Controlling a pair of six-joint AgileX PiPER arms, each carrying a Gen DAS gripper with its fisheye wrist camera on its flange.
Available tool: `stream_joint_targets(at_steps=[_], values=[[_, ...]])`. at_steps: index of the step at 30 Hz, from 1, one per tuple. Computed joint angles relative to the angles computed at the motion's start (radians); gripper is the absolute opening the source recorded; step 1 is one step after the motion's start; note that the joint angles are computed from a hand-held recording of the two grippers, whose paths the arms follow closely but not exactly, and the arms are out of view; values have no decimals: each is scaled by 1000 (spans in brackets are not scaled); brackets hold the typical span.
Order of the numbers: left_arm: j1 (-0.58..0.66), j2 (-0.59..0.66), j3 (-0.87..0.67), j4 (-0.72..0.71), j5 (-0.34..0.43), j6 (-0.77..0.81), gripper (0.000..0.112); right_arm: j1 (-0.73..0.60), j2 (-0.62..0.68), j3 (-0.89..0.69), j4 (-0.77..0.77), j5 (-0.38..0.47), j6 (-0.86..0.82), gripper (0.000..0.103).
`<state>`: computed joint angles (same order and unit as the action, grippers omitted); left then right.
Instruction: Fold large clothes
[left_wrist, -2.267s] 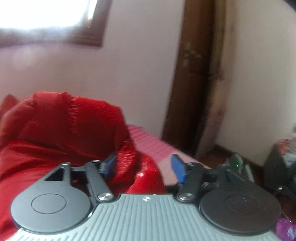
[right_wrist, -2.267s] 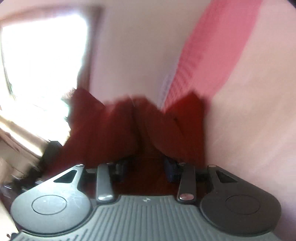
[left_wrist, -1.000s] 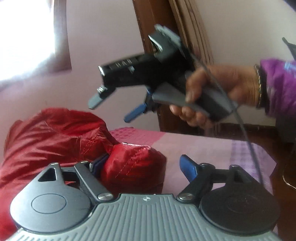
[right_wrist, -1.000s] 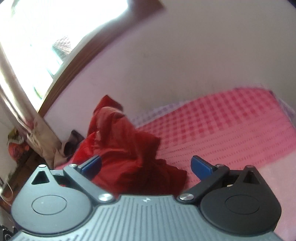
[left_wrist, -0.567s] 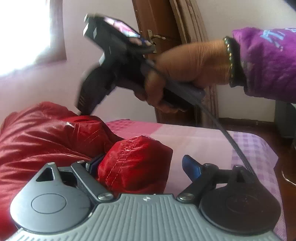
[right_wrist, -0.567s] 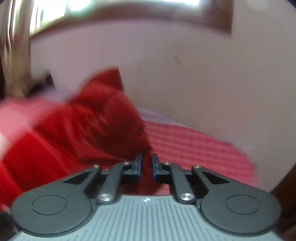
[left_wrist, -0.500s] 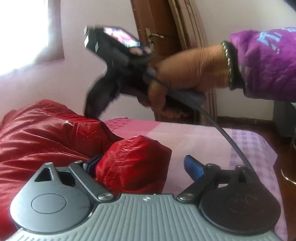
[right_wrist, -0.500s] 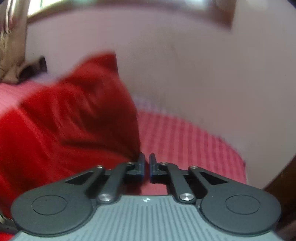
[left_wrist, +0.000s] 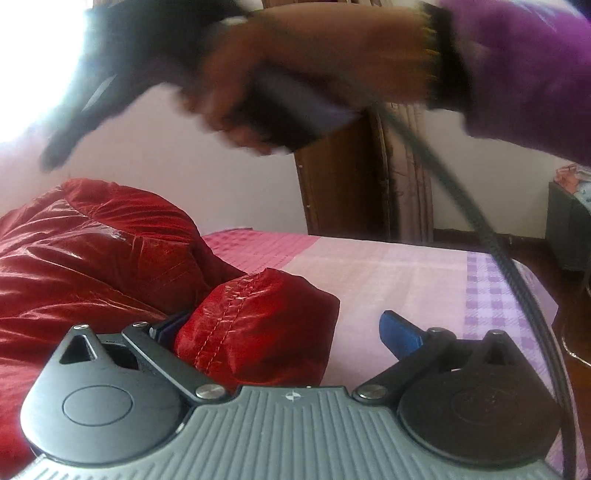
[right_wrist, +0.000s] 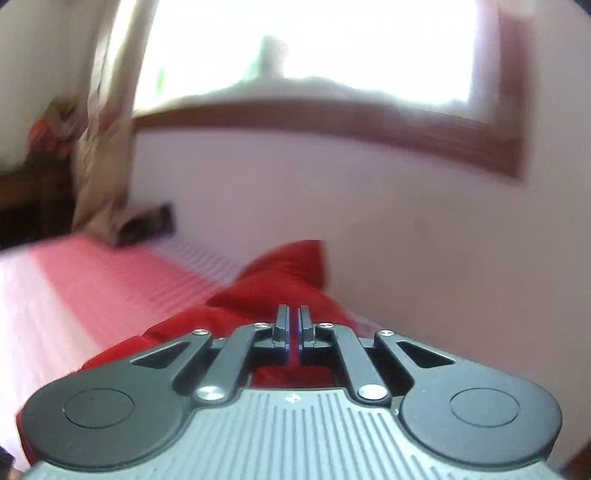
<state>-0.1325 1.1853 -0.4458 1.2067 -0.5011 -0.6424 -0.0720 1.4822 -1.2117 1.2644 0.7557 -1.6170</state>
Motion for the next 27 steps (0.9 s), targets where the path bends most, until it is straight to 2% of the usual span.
stream_joint_targets(at_steps=[2, 4, 6, 8, 12, 17, 21, 27], values=[[-8, 0, 0, -8, 4, 5, 101, 78, 52, -66, -129, -48, 91, 4], [1, 12, -4, -7, -8, 15, 101, 144, 112, -121, -321, -114, 227, 3], [7, 19, -2, -13, -20, 29, 101, 155, 169, -162, -431, -90, 332, 3], [3, 17, 3, -20, -20, 41, 101, 149, 186, -151, -454, -102, 350, 2], [-23, 11, 6, -33, 5, 58, 102, 137, 242, -167, -451, -99, 381, 2], [-23, 29, -25, 53, 12, -46, 101, 162, 277, -140, -390, -180, 337, 2], [-22, 51, -53, 118, 16, -118, 101, 174, 305, -105, -302, -249, 233, 1], [3, 83, -99, 218, 2, -231, 101, 171, 342, -116, -261, -248, 184, 1]])
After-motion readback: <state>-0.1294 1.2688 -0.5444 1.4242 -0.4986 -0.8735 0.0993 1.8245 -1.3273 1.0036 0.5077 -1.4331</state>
